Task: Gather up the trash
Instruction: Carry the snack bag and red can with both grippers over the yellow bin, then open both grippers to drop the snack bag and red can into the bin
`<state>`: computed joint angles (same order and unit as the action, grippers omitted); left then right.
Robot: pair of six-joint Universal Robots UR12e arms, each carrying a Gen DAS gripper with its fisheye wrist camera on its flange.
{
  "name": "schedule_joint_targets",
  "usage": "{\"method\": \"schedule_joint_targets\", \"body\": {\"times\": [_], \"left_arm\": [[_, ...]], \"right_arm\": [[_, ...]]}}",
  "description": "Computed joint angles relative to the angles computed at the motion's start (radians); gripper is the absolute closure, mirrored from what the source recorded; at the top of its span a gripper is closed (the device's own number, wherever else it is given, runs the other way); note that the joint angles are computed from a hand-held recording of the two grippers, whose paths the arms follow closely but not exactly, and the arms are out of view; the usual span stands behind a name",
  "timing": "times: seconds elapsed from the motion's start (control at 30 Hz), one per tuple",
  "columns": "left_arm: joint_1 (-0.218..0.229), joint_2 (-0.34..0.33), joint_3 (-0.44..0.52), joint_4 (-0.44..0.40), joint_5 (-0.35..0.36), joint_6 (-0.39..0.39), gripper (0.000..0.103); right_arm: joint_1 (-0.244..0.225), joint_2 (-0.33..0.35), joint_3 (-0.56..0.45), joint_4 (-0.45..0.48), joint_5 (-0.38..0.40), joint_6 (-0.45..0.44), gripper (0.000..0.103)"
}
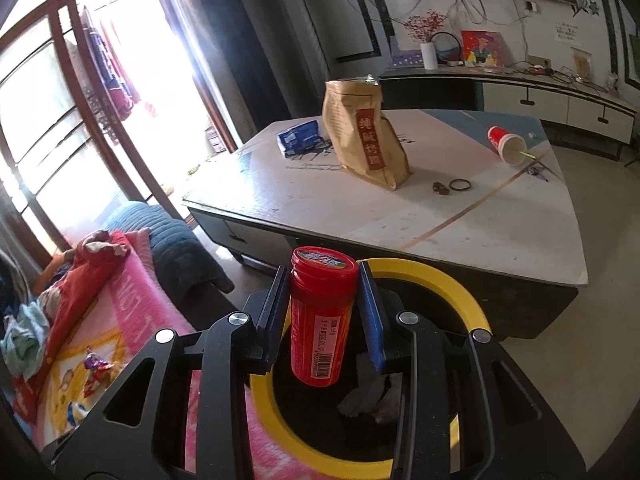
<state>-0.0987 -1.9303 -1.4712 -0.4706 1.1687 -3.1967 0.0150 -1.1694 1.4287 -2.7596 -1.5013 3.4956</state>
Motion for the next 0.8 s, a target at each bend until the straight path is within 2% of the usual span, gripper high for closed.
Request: {"method": "schedule_joint_targets", "body": {"times": [0.8], "left_arm": [[-0.039,-0.079,0.077,-0.057,0.011,0.048,0.080]], "right_arm": [[-0.024,0.014,-0.004,0.058,-0.025,0.035,0.076]]}}
